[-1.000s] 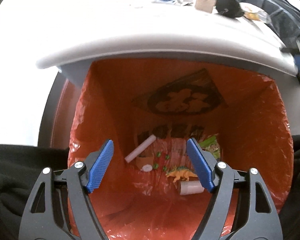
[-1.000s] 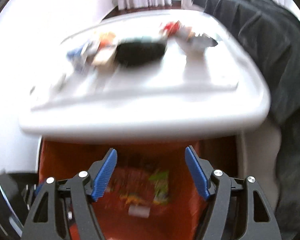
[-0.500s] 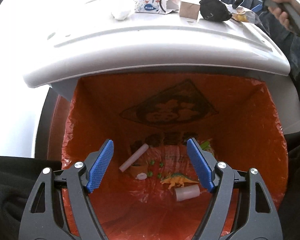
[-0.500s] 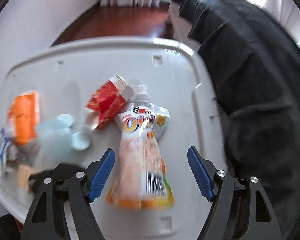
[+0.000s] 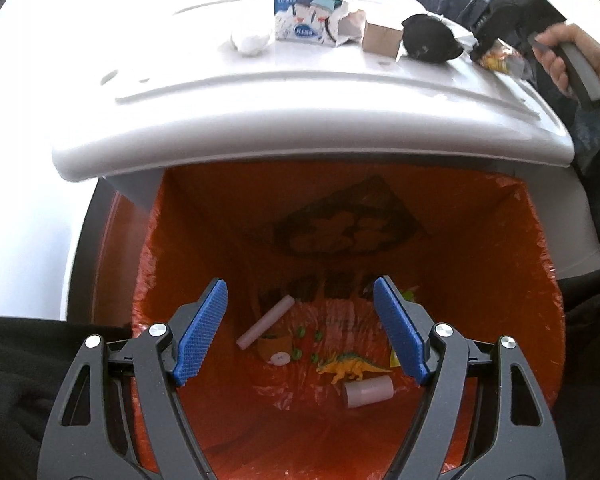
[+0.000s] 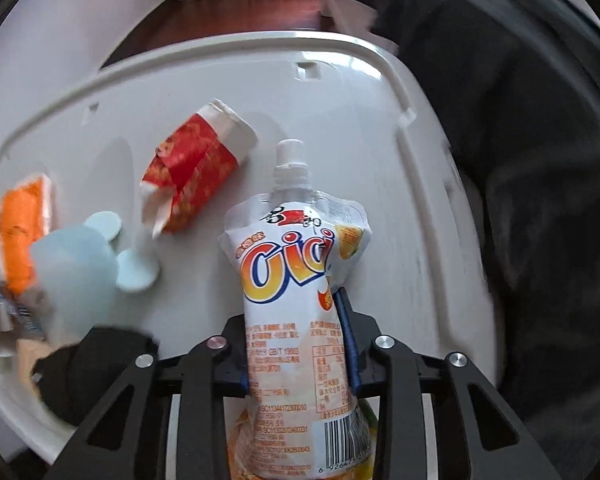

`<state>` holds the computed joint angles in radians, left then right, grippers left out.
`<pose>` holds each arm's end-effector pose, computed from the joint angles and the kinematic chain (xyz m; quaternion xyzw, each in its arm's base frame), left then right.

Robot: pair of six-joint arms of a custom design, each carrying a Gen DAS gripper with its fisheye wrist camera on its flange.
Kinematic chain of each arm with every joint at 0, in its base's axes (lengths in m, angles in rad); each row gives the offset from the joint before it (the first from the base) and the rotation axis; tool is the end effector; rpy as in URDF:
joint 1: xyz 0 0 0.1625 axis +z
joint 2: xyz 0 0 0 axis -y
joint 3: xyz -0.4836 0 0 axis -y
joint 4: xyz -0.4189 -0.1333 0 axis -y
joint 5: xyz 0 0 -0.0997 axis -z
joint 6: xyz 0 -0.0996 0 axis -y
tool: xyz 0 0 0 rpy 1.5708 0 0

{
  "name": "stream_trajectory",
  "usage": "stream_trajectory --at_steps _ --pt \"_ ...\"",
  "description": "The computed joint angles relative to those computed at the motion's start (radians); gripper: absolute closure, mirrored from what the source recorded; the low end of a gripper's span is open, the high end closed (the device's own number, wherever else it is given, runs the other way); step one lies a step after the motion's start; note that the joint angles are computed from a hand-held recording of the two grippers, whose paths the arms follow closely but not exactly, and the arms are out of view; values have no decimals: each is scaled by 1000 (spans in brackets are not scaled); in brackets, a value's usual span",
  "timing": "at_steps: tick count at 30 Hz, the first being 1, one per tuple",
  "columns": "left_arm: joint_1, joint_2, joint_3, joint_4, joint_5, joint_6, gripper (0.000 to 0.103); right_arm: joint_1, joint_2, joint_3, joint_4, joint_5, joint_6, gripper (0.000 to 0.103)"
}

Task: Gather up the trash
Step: 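Grasp the orange drink pouch with the right gripper, then grasp the white cloth with the left gripper while the right gripper holds the pouch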

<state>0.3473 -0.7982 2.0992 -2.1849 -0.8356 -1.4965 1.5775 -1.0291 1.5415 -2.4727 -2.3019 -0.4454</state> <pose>-0.3827 -0.3513 -0.0153 0.0003 0.8870 -0.2651 0.3781 0.0717 -0.7344 0.3408 0.1379 -0.9085 0.1001 0.3816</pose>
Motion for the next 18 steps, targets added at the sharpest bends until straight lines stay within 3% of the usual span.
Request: stream_trajectory --at_steps 2,4,7,9,13,16,18 --pt "-10 -27 1 11 11 2 29 -12 -76 56 23 100 85 72" --pt "-17 -66 0 26 41 0 29 -20 -182 144 12 215 112 72" --pt "-2 -102 -37 113 118 -33 29 -23 -323 262 12 363 124 71" --pt "47 -117 -77 132 171 -12 29 -19 -395 347 -31 423 102 71" --pt "146 -109 -139 84 245 89 29 -27 -437 461 -164 446 34 71" --pt "223 -70 -192 38 270 194 29 -18 -411 464 -185 403 -11 71" --pt "255 -50 -208 12 267 226 29 -16 -400 449 -163 424 -7 71"
